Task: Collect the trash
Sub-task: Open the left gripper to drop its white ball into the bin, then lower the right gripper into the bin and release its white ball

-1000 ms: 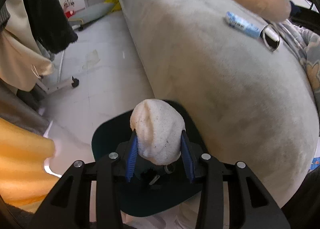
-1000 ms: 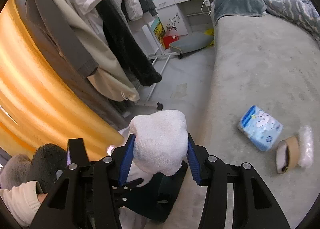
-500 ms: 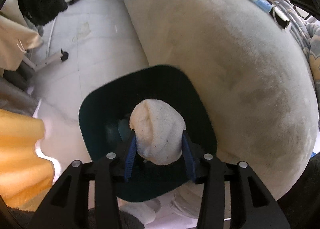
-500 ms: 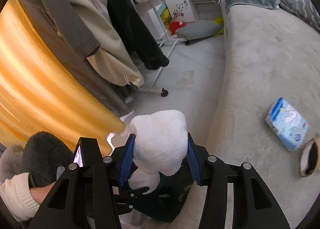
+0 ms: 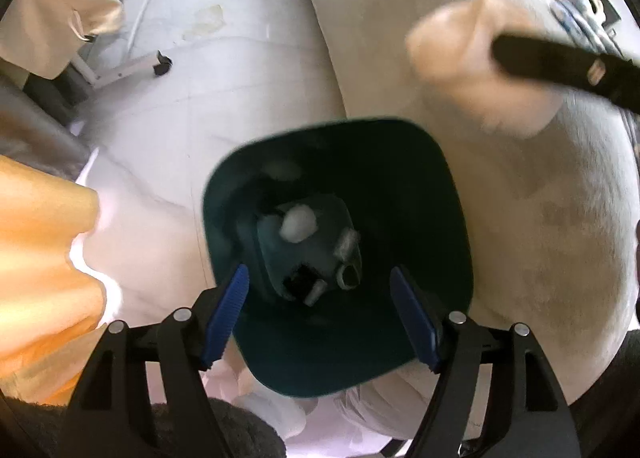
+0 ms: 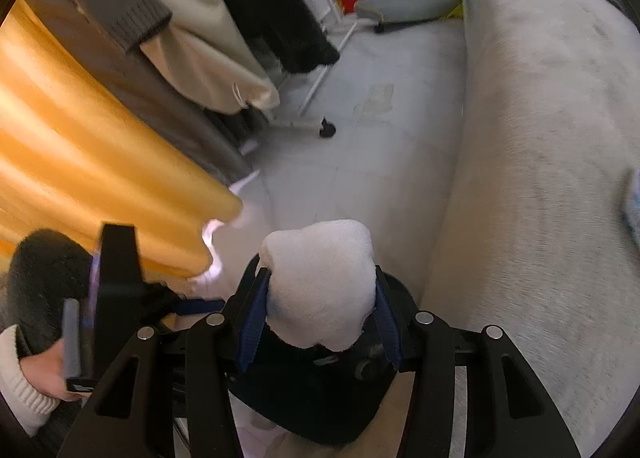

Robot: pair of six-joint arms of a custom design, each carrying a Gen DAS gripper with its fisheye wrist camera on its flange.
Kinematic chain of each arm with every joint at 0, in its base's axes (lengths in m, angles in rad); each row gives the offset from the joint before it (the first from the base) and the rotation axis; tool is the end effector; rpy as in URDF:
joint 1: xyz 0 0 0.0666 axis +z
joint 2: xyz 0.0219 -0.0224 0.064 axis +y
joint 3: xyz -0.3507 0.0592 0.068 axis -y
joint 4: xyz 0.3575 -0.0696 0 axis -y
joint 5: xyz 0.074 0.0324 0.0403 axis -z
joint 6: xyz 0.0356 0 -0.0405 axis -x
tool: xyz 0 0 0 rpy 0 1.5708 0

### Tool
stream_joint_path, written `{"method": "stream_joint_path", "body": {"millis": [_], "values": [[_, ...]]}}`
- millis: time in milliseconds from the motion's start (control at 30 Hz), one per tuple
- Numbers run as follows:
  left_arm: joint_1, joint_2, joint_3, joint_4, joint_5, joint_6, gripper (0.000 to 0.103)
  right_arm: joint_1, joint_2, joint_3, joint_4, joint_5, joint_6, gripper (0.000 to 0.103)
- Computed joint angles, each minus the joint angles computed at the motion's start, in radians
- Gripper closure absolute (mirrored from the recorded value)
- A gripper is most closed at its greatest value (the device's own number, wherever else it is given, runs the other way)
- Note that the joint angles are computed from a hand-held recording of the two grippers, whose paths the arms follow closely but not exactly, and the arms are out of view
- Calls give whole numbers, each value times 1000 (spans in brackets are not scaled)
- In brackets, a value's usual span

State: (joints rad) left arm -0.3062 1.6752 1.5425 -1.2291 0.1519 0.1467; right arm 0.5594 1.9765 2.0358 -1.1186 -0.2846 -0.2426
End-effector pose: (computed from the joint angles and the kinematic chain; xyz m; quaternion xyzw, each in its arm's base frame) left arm 0.4778 -0.1571 0.3181 0.0869 0.9879 -0.0969 0.0844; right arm 0.5309 0.3438 0.3528 -0.1865 0.9400 0.2241 0.1770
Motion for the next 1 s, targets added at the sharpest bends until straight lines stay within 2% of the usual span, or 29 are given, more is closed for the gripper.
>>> {"method": "stream_joint_path", "body": {"millis": [200, 367, 400, 467, 500, 533, 767, 1000], "values": [[20, -50, -14, 80, -31, 52, 27, 8, 67, 56, -44, 1, 11, 53], [30, -92, -6, 130, -59, 66, 27, 6, 94, 77, -67, -5, 15, 53], [31, -101, -4, 141, -64, 66, 27, 7, 100, 83, -73, -5, 19, 53], [35, -116, -2, 166, -66, 63, 20, 11, 109, 95, -93, -4, 29, 53], [36, -120, 4, 171, -63, 64, 14, 16, 115, 101, -105, -3, 36, 53], [38, -122, 8, 173, -63, 65, 13, 17, 118, 104, -110, -4, 41, 53], [39, -196, -26, 289, -93, 77, 13, 34, 139, 120, -147, -5, 48, 53], [35, -258, -45, 390, -94, 32, 13, 37, 144, 127, -172, -6, 63, 53]]}}
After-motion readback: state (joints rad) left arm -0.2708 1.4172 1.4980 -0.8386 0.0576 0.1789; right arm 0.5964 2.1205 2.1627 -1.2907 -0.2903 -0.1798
